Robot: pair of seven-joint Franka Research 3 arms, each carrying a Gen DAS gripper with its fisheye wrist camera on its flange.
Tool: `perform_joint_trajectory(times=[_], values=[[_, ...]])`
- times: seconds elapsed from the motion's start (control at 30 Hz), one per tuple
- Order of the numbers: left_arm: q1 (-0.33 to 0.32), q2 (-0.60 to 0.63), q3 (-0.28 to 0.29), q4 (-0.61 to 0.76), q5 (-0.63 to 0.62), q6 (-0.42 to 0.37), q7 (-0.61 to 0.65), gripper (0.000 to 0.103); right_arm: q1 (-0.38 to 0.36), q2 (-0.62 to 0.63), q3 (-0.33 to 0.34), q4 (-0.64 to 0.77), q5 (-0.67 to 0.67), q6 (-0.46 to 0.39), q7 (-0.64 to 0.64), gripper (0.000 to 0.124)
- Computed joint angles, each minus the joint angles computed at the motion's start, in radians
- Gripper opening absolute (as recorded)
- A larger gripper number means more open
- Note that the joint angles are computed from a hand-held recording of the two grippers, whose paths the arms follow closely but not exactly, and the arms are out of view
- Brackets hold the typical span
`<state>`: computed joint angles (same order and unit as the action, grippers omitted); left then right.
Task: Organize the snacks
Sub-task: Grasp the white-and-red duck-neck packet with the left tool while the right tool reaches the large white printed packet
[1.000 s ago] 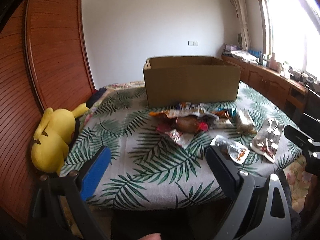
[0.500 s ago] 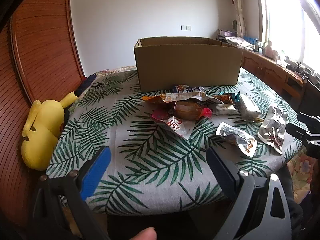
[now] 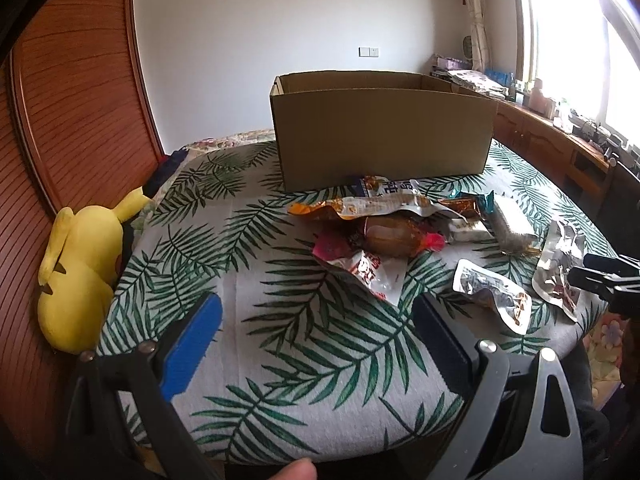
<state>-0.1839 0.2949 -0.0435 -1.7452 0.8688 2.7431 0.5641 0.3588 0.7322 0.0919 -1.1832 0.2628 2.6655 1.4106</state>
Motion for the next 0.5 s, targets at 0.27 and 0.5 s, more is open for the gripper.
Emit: perform_joint_trajectory(times=[0.27, 0.5], values=[[0.023, 0.023, -0.014, 0.03, -0.076, 0.016, 0.087, 0.097, 0.01, 0.15, -0.033, 0.267, -0.047, -0.133, 0.042, 0.091], [0.058, 0.071, -0.061, 0.089, -0.257, -0.004, 0.29, 0.097, 0.048, 0.306, -0.093, 0.543, -0.159, -0.269, 0.09, 0.091]])
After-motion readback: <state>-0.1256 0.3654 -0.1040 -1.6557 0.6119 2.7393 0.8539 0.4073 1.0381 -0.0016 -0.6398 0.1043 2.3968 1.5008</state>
